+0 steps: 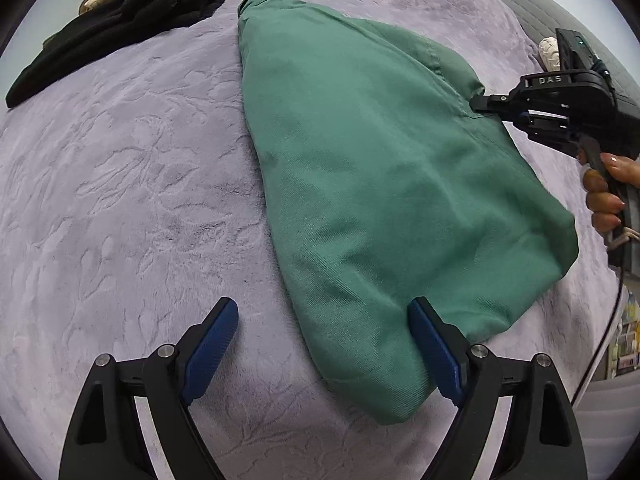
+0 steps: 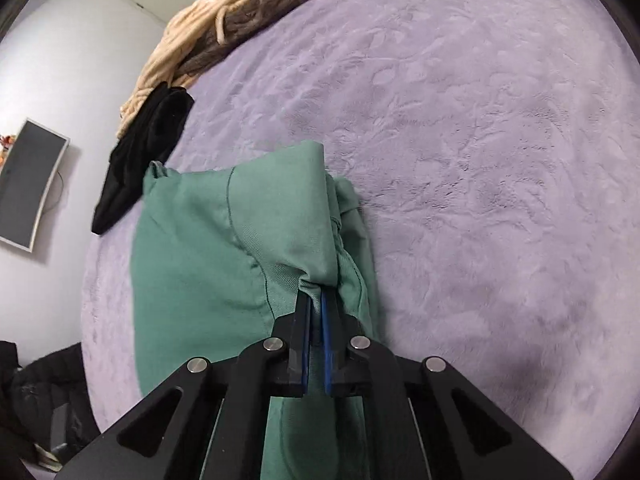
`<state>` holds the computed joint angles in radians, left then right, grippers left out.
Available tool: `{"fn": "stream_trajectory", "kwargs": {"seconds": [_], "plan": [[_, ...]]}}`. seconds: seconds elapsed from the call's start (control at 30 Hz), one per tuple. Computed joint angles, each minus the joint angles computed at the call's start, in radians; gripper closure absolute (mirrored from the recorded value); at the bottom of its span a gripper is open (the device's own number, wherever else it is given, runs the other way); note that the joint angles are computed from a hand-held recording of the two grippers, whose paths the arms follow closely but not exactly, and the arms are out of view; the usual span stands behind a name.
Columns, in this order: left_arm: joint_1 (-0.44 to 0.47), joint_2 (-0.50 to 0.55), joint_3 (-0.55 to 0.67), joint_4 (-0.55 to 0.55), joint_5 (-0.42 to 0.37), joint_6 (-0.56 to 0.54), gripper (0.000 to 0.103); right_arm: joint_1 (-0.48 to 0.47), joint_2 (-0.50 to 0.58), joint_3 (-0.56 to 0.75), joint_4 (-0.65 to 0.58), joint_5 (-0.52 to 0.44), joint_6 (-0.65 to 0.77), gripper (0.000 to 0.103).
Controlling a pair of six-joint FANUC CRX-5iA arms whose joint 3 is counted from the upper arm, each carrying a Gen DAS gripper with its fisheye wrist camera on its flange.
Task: Fold small clothes
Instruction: 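Press the folded green jacket flat with both open grippers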
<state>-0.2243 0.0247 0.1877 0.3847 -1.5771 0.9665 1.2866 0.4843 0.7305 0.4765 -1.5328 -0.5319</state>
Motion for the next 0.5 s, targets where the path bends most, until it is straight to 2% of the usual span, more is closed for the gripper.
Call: {"fn": "stream_trajectory", "kwargs": {"seconds": [0.1,0.23,0.3,0.37,0.5], "plan": [[-0.011,-0.003,-0.009,-0.002,0.006,0.009,0.015,-0.012,-0.066,-0.146,-0.023,0.112,-0.056,0.098],[-0.031,-0.018,-0.001,-0.035,0.016,0.003,0.015,0.017,-0.084,-0.158,0.019,0.101,-0.138,0.096],[-0.032,-0.008,0.030,-0.045,-0.015,0.013,0.015,0.045,-0.052,-0.075,0.048,0.024,-0.148,0.091],[-0.029,0.000,0.066,-0.049,-0.038,0.027,0.015,0.072,0.023,0.088,0.069,-0.073,-0.064,0.089],[-0.011,0.003,0.102,-0.023,-0.023,0.060,0.015,0.113,0.195,0.416,0.092,-0.147,0.098,0.089]]}}
